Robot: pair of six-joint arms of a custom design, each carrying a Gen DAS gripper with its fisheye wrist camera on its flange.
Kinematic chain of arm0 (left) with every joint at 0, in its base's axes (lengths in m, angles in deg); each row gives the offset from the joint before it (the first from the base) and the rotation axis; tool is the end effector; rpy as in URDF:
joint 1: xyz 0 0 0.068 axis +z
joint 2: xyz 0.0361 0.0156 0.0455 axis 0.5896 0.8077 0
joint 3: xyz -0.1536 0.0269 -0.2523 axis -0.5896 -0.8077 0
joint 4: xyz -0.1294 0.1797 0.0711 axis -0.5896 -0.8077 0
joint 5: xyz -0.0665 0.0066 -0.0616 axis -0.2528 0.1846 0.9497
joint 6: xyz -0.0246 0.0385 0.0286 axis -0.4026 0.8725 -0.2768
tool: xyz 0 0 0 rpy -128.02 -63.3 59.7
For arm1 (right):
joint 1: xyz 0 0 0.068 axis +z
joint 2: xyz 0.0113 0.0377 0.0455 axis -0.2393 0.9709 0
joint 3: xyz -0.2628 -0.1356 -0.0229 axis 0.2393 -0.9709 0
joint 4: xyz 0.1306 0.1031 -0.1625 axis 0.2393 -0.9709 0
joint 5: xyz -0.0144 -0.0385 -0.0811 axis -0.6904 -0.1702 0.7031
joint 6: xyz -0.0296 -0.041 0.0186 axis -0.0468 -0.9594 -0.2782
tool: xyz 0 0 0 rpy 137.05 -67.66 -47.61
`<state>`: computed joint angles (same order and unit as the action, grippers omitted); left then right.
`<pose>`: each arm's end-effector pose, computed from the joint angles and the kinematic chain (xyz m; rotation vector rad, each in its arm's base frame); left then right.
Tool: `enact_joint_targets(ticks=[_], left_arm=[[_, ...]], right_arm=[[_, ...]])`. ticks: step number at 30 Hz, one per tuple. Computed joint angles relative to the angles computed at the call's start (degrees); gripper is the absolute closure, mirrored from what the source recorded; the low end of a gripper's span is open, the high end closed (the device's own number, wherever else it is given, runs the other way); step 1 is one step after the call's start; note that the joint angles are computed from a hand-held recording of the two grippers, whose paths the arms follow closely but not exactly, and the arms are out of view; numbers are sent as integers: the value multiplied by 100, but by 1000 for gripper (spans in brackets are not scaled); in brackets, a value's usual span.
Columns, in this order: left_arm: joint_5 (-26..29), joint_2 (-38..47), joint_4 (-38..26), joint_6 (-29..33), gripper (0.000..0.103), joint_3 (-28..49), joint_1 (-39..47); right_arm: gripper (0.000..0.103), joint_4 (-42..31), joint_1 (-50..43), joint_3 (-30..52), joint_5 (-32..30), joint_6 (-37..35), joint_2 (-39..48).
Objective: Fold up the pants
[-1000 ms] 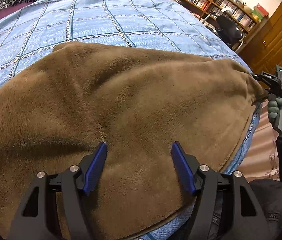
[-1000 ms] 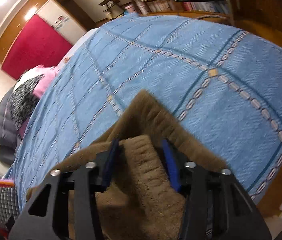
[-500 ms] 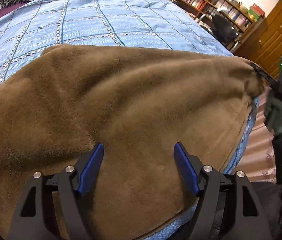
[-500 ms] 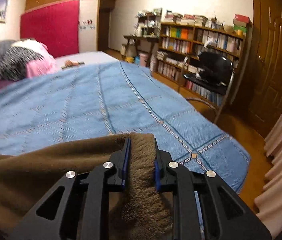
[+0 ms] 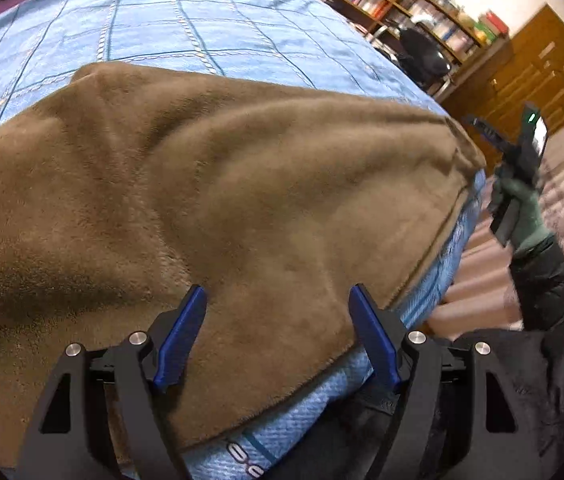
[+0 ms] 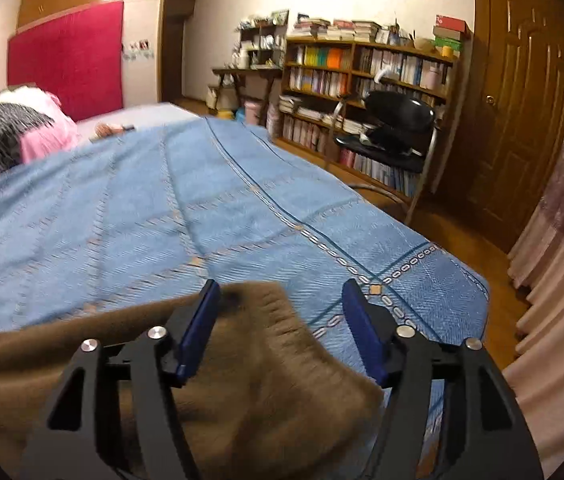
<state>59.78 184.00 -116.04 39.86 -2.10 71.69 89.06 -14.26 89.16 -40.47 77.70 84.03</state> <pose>0.2988 0.1905 0.1612 0.7268 2.6496 -0.7405 0.2131 -0.0174 0.1802 0.6083 2.1270 -0.3463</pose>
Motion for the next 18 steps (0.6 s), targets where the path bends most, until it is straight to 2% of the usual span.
enact_joint_targets(ticks=[2,4,7,9,13,15,18], left_arm=[[12,-46,8,119,30,-79,13],[61,-8,-62,142,30,-58,50],[157,64,-185,214,30,-13,125],[238,59,-240,320,30,-17,194],[550,151,-702,412,30,499,468],[707,148,-788,330,30,833,646],[1059,296,-906,-19,30,1745,1080]], right_arm=[[38,-350,591,61,-364,388,-249],[38,-398,1116,202,-816,625,-91],[38,-99,1872,435,-1695,858,583],[38,134,2387,659,-2060,778,1137],[38,-50,2926,1078,-2482,318,1785],[38,-444,3193,1263,-2336,101,1972],[37,-578,3275,1155,-2485,27,2064]])
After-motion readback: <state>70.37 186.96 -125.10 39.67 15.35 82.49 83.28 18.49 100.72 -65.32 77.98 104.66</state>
